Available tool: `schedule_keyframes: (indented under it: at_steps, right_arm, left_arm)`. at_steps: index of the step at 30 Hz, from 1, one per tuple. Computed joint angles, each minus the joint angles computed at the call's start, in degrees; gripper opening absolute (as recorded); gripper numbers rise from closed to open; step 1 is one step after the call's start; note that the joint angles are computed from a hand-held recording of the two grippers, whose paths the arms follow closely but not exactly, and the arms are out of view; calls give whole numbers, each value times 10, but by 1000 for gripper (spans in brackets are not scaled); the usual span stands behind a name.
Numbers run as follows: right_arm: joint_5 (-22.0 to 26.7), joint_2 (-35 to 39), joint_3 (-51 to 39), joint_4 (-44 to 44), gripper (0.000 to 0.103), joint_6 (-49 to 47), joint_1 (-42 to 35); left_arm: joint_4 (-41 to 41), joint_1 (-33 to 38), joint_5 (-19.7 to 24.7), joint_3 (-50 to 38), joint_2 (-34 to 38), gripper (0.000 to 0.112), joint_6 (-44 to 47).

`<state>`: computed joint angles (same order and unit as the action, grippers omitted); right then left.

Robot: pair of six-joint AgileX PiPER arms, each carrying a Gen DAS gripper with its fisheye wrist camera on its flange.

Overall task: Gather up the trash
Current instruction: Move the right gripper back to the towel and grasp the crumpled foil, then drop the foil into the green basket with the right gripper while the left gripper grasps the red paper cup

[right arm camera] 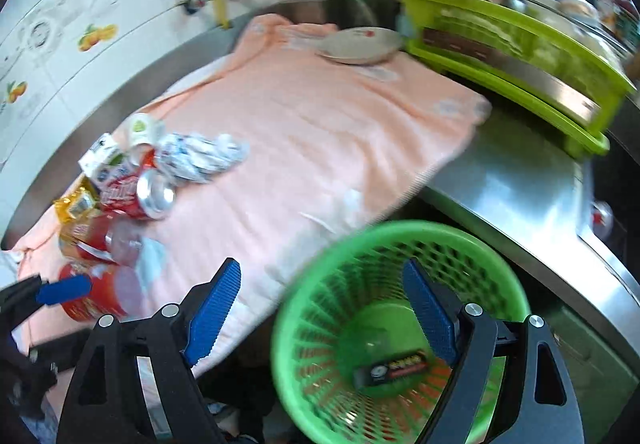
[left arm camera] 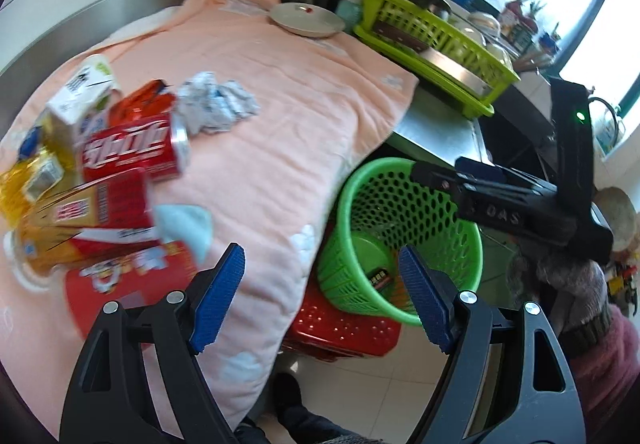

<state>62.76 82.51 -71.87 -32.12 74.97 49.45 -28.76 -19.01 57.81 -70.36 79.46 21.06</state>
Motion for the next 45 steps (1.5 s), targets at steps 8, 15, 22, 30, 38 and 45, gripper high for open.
schedule_keyframes:
  at_steps: [8,15,22,30,38,45]
  right_arm:
    - [-64,151,-182,64,80,-134,-58]
    - [-57,278,-346,123,80,-229,-94]
    - [0,396,-502,175,80,-282,-131]
    - [29,471,-575,231,79,-310,-166]
    - [-11,459,-525,262,61,-312,-177]
    - [-43,430,-473,251,47,-302,-170]
  left_arm:
    - [-42,175,46,30,-60,78,97]
    - [-75,317,79,43,-64,78,176]
    - [-81,369,83,63,-53,78,219]
    - [-93,363,82,76,-34,77,249]
    - [-96,339,73,72,-2,75,253]
    - [-104,323,72,64,14,74,263]
